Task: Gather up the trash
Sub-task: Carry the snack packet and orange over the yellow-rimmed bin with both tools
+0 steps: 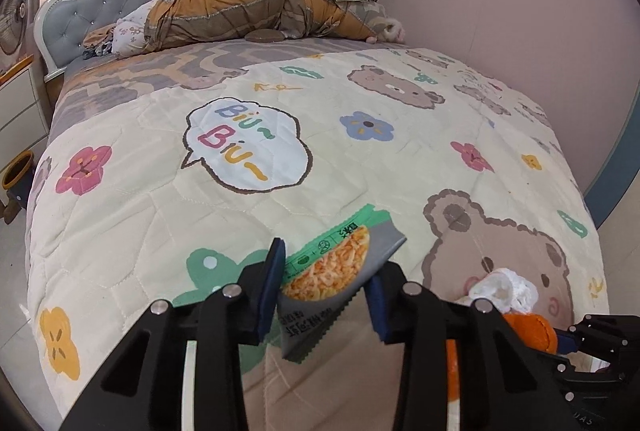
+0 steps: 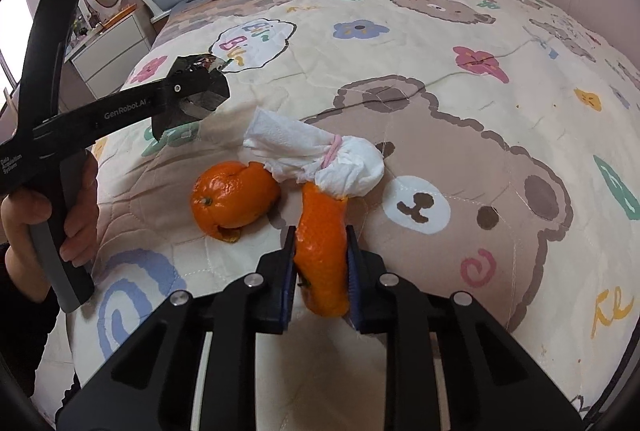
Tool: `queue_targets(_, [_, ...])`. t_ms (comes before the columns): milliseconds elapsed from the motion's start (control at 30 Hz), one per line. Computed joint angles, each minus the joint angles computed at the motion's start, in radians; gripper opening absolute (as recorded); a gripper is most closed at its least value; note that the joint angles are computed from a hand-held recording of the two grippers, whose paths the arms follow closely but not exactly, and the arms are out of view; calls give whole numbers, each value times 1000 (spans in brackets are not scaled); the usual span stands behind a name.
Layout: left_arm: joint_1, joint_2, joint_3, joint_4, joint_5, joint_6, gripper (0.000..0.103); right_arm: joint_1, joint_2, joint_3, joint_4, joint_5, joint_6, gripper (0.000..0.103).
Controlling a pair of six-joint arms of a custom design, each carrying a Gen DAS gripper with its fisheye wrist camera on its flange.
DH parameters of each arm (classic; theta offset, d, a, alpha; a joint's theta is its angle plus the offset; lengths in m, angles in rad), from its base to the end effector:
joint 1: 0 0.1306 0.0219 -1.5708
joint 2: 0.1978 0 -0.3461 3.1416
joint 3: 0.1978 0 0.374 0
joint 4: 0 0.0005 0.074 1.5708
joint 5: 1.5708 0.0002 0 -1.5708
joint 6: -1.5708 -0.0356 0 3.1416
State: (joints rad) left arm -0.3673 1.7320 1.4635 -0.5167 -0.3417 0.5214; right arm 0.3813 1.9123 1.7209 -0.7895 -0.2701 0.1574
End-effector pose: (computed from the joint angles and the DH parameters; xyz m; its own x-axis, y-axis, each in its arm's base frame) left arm 0.5454 -0.1976 0.2792 -0.6305 -0.2602 -0.7313 -0.2270 0.9627 -0.1469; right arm 0.5785 0.2416 0.2663 -0.6840 -0.4370 -0.5842 -0.6112 0.7805 0.1318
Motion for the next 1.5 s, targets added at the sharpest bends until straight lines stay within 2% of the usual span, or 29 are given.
queue_targets(200, [-24,-114,-121,43,-6,44,35,-10,-93,-98,25,-28,0,21])
queue_targets(400, [-63,-209,-222,54,-6,91,35,-27,-191,-201,45,-49,-2,21])
queue_targets(867, [-217,-376,-389,85,-54,179,35,-97,-427,-428,72,-109,4,21])
queue_targets(1033, [-295,-402,-385,72,-88,199,35,-141,-523,-500,72,-136,17,21])
queue_targets(1233, [-383,-393,-305,40,-156,173,35,-215,-636,-577,65,-168,32,21])
queue_targets(1500, [-507,-315,-158,21,-223,106,35,-351,-767,-650,36,-211,68,21])
